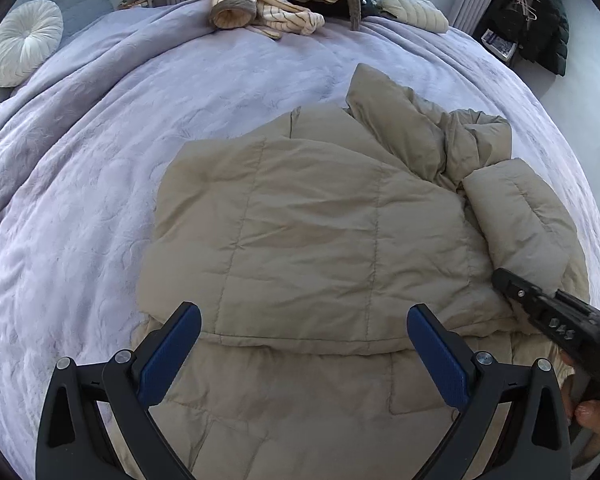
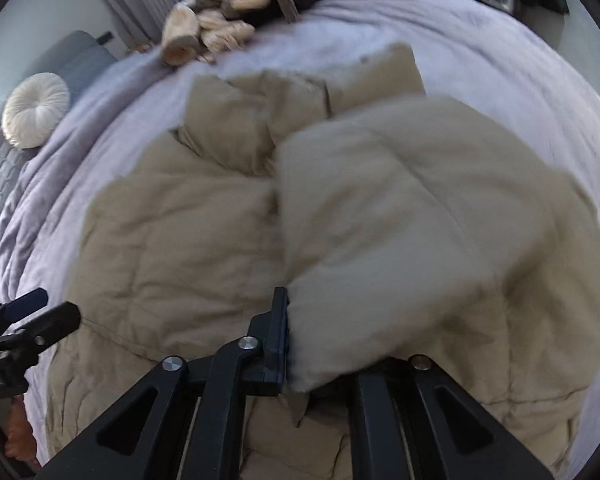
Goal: Fold large clothes
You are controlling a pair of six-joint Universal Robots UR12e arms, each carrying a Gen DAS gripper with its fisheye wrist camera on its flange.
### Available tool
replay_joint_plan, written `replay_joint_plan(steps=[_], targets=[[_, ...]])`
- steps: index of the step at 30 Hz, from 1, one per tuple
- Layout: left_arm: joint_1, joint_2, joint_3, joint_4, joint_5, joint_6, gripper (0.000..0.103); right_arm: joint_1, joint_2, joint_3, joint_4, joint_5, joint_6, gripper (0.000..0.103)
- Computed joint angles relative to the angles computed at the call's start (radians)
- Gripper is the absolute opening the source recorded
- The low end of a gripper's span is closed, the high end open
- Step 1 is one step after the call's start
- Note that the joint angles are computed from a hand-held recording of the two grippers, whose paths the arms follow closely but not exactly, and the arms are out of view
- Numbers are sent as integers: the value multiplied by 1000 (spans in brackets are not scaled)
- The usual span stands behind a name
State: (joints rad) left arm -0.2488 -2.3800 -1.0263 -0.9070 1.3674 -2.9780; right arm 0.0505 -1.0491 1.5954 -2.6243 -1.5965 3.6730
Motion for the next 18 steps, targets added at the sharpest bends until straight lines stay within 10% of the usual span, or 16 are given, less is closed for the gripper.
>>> replay_joint_plan(steps=[4,12,14,16,18], targets=[[6,0,0,1,-26,0,103,-15,-50,53,-63,41,78,62],[17,-6,13,5,-55,-12,103,-104,-129,214,-293,70,512,65],[23,-8,16,1,-67,-21,103,-128,-115,229,-348,89,619,61],[30,-13,26,-13,-88,-28,103,-141,-97,223,-376,121,650,20],[37,-19,35,-16,-100,-32,103,-132,-74,188,-386,116,596,16]])
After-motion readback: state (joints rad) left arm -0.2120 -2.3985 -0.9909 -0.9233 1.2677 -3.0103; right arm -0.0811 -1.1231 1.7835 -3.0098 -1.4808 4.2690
